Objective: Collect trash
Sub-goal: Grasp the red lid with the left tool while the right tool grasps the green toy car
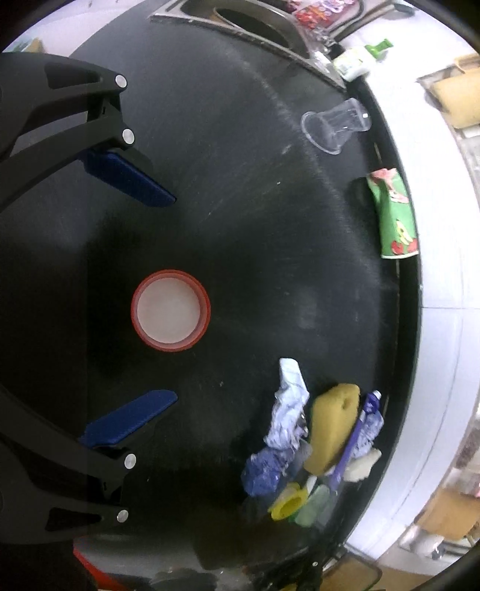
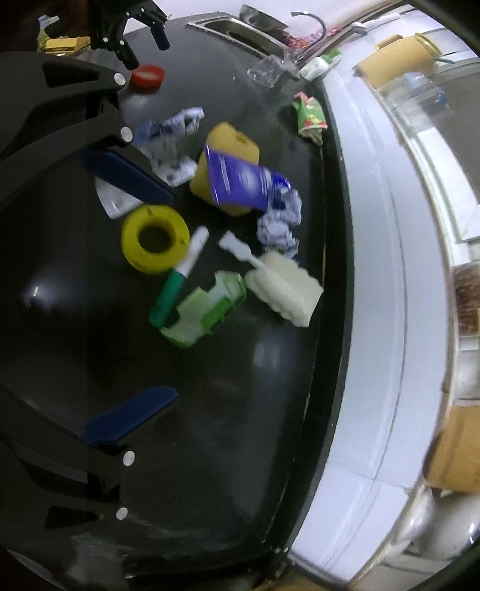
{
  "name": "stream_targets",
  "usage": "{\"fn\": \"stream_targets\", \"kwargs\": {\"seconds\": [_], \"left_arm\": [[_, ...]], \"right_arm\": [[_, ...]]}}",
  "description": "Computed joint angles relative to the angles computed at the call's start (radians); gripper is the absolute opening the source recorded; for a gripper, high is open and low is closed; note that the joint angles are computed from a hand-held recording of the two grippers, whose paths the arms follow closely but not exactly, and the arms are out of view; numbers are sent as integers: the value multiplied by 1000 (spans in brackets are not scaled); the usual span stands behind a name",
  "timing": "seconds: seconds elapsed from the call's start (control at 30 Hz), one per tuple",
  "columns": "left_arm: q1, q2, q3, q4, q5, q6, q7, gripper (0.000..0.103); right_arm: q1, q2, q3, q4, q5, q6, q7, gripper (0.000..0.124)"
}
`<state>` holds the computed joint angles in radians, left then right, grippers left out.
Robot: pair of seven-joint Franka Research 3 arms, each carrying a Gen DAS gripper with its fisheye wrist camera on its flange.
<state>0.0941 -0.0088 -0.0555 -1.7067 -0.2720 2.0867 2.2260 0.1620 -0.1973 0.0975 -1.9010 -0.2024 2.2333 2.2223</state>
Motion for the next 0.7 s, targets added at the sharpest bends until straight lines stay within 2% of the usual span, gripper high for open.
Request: {"fn": "stream_targets", "kwargs": {"seconds": [0.2, 0.33, 0.4, 0.5, 0.53, 0.57, 0.7], "left_arm": [[-13, 15, -13, -44, 52, 83, -58, 93], [-15, 25, -18, -42, 42, 93, -80, 83], [-18, 24, -21, -46, 38, 106, -89, 80], [-23, 16, -24, -55, 28, 124, -78, 64], [-25, 16, -24, -54, 26, 127, -78, 52], [-27, 18, -25, -49, 30, 123, -85, 48], [-28, 31, -26, -10, 41, 76, -115, 47]], "right_arm": [[-9, 64, -47, 10, 95, 24, -124, 87], [-10, 106, -62, 34, 142, 13, -197, 70], [-10, 120, -67, 42, 164, 6, -221, 57], [-7, 130, -67, 46, 164, 9, -242, 40], [-6, 135, -67, 51, 166, 8, -249, 25], [-6, 140, -69, 59, 171, 2, -254, 21], [-4, 129, -66, 55, 143, 11, -220, 19]]}}
